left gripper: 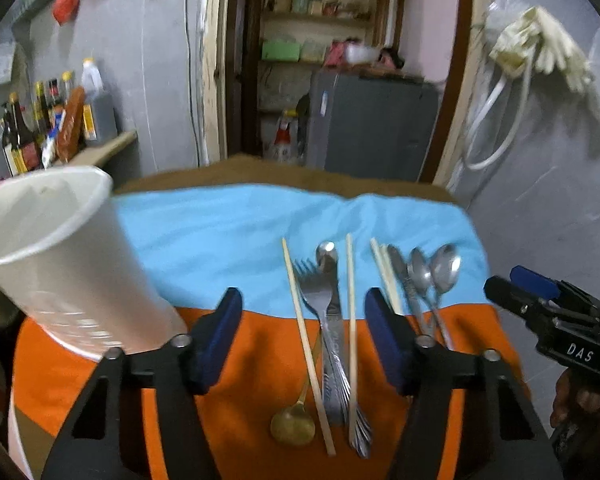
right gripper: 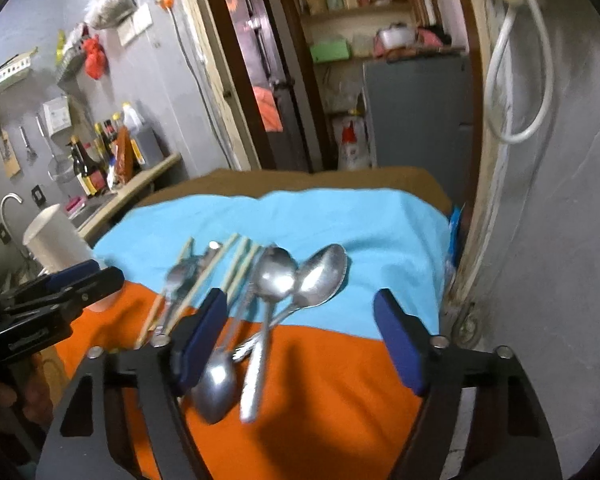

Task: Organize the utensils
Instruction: 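Move both tools down toward the row of utensils, then grasp a wooden chopstick with the left tool while the right tool grasps a spoon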

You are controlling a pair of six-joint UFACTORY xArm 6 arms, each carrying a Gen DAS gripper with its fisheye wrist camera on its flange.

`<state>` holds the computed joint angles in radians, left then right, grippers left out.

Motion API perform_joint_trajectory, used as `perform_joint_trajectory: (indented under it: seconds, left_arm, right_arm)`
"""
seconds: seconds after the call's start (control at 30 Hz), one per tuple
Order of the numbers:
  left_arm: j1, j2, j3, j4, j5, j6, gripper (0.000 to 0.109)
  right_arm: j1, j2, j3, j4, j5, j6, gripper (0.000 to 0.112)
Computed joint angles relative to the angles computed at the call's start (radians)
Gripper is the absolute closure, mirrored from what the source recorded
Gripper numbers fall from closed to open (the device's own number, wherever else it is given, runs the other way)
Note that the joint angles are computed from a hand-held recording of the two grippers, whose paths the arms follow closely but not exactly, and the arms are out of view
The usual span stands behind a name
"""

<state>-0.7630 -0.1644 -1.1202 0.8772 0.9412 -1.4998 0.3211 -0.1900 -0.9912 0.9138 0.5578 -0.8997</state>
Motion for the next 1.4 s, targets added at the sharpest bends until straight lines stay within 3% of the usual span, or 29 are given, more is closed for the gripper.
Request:
perform_joint_trajectory:
  seconds: [0.1,0.23,0.33,0.43,0.57,0.7,0.8,0.97,1.07,1.4]
  left_arm:
    - [0.052,0.035,-0.007,-0.097,-0.017,0.063,0.078]
    - [0.098,0.035,0.03,-0.205,-0.078,0.101,0.084]
    - [0.123,0.018,0.072,-0.285,-0.127,0.133,0.088]
    - [0.128,0.006,0.094,-0.299,-0.152,0.135,0.088]
    - [0.139,-0.002,0.11,-0.325,-0.17,0.167,0.089]
    - [0.152,-0.008,0.11,-0.371,-0.19,0.194,0.103]
    - [0.151,-0.021,0.122,-0.394,-0.204,0.193,0.104]
    - [0.146,-0.018,0.113,-0.393,-0.197,0.193,0.104]
    - [0.15,0.0,0.1,-0.397,-0.206,0.19,0.104]
    - [0.151,-0.027,0.128,-0.392,-0.223,0.131,0.106]
  right_arm:
    - [-0.028,0.091,-0.075,0.001,0.074,-0.001,0.047]
    - [-0.054,0.185,-0.167,0.009,0.16,-0.014,0.058]
    - [-0.071,0.24,-0.226,0.033,0.223,-0.033,0.059]
    - [-0.082,0.268,-0.258,0.063,0.26,-0.083,0.061]
    - [-0.092,0.305,-0.294,0.086,0.315,-0.109,0.073]
    - [-0.111,0.337,-0.331,0.115,0.38,-0.113,0.074]
    - [-0.134,0.37,-0.37,0.147,0.456,-0.102,0.076]
    - [-0.132,0.399,-0.405,0.148,0.472,-0.071,0.083]
    - [-0.125,0.4,-0.403,0.138,0.449,-0.047,0.1]
    - [-0.109,0.353,-0.357,0.123,0.375,-0.032,0.106]
